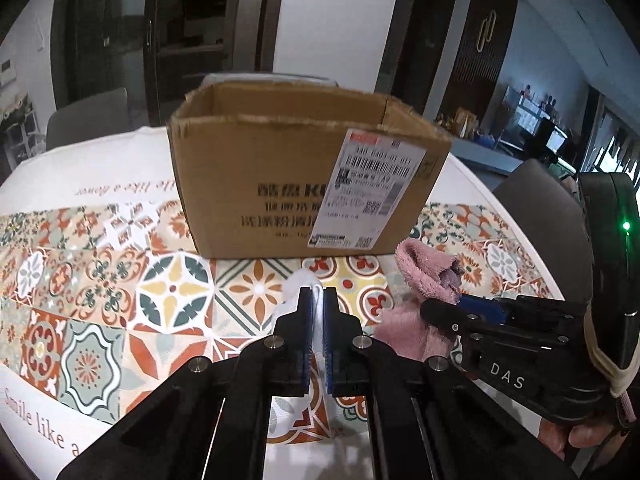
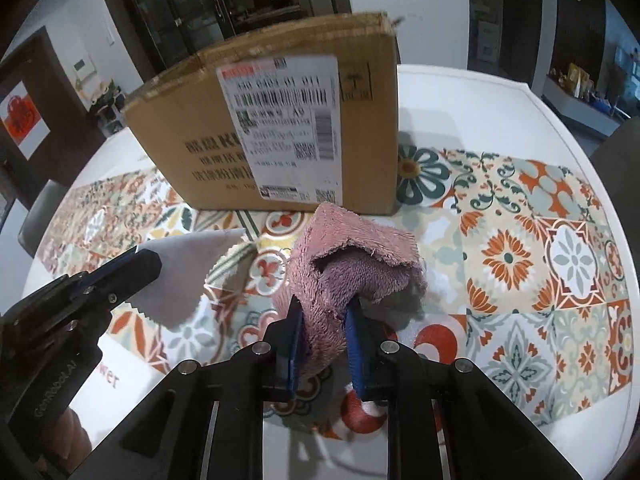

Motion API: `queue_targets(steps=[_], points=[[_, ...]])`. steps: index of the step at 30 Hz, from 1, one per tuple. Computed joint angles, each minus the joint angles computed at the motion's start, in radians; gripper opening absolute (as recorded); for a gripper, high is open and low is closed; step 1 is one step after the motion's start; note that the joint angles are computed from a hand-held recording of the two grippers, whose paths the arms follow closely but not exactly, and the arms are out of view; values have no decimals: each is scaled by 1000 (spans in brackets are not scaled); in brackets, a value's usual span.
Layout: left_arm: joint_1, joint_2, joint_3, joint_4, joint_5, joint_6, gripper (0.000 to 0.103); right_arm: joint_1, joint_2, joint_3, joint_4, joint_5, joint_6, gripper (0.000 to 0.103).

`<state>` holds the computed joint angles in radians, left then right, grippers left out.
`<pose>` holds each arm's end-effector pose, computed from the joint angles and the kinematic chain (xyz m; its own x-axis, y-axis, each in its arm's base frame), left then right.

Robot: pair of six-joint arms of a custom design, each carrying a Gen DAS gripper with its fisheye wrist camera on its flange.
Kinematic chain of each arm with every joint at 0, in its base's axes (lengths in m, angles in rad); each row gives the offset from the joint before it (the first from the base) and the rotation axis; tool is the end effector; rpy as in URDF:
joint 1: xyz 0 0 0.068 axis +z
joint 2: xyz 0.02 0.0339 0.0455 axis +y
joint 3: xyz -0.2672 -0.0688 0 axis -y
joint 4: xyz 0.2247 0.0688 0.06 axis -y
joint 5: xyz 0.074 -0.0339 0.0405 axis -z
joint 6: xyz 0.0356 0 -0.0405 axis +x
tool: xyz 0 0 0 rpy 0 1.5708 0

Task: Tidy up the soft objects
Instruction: 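Lift and carry the white cloth and pink towel with both tools over the box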

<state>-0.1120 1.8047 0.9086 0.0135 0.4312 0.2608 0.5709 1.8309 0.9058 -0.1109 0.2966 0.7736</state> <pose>0.3329 -0.0524 0.1533 -0.6474 0.3085 -0.6969 0.5509 0.8213 -0.1481 0.2807 0.1679 0.1354 -0.7914 0.2859 -0.5403 0.2258 0.9581 0.1762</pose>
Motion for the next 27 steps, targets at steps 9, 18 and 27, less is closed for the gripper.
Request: queue_targets(steps=[9, 18, 27], points=[[45, -104, -33, -15, 53, 5, 7, 62, -67, 34, -59, 68, 30, 21], [82, -184, -46, -25, 84, 8, 7, 113, -119, 79, -121, 136, 43, 21], [112, -235, -15, -26, 126, -3, 7, 145, -165, 139, -175, 213, 22, 21]])
